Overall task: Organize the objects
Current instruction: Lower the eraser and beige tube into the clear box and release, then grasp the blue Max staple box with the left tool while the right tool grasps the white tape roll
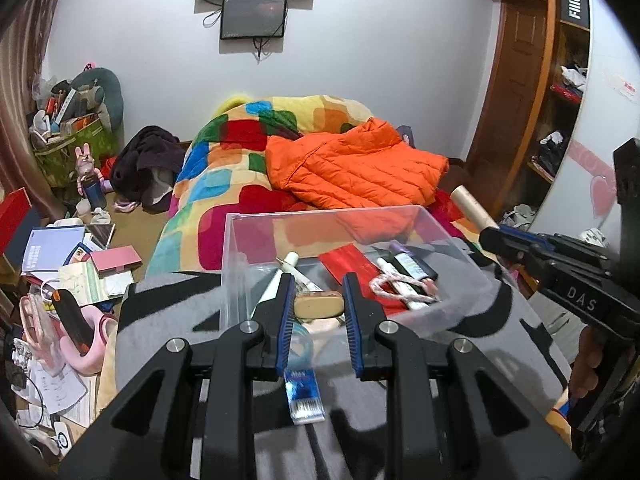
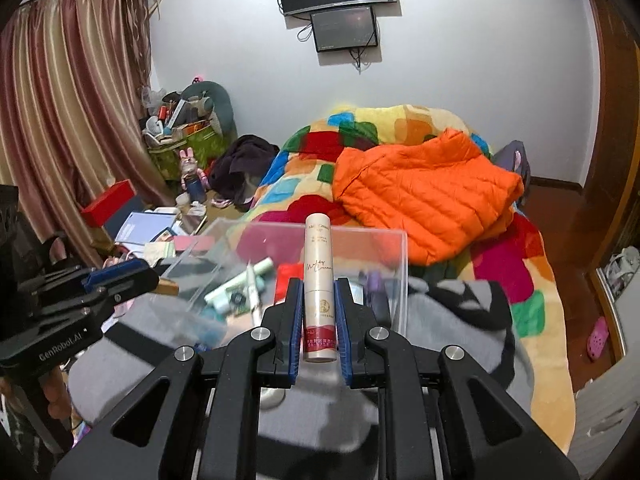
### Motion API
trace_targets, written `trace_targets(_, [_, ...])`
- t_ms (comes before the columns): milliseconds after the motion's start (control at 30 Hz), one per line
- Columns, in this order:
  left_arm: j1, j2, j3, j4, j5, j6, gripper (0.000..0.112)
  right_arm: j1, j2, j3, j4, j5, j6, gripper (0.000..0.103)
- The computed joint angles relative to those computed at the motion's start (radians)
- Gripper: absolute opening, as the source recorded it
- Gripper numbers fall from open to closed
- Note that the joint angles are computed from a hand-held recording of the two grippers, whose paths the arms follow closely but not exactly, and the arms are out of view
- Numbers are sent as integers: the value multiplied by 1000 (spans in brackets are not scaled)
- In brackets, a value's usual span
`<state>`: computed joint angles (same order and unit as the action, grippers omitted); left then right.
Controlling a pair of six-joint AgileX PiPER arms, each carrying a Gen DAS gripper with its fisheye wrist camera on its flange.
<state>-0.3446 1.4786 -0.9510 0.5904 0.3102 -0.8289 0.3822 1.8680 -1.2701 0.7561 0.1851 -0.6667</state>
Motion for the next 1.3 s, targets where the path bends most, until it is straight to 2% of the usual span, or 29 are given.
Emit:
trace_targets(133, [39, 66, -46, -57, -15, 54, 23, 3, 82, -96, -84, 45, 128, 14])
trace_targets(300, [75, 143, -89, -123, -27, 106, 23, 38, 184, -204, -362, 75, 405, 14])
trace_targets(367, [95, 160, -90, -198, -42, 180, 23, 48, 216, -241, -468, 93, 502, 14])
trace_targets(433, [111, 175, -84, -284, -57, 267, 23, 52, 246, -275, -497, 122, 520, 14])
trace_targets(567, [126, 181, -62, -333, -67, 312, 23, 55, 284, -316, -539, 175, 551, 14])
trace_targets(633, [133, 167, -49, -376, -72, 356, 23, 47, 287, -320, -489, 198, 508, 14])
trace_targets(733, [128, 138, -28, -358, -74, 346, 24, 34, 266, -299, -416, 201, 445, 15])
trace_targets(867, [108, 81, 11, -247, -76, 237, 31, 26, 210, -248, -334, 184, 365, 19])
trace_targets(933, [103, 57, 29, -233, -77, 224, 37, 24, 173, -210, -272, 172, 299, 22])
trace_targets(1033, [83, 15, 69, -125, -76, 114, 45, 31, 119, -147, -191, 151, 203, 30])
trace_targets(1133, [61, -20, 107, -42, -67, 31, 49, 46, 66, -70, -129, 113, 124, 38])
trace_targets(1300, [21, -51, 166, 46, -44, -65, 54, 67, 22, 20, -37, 88, 12, 43])
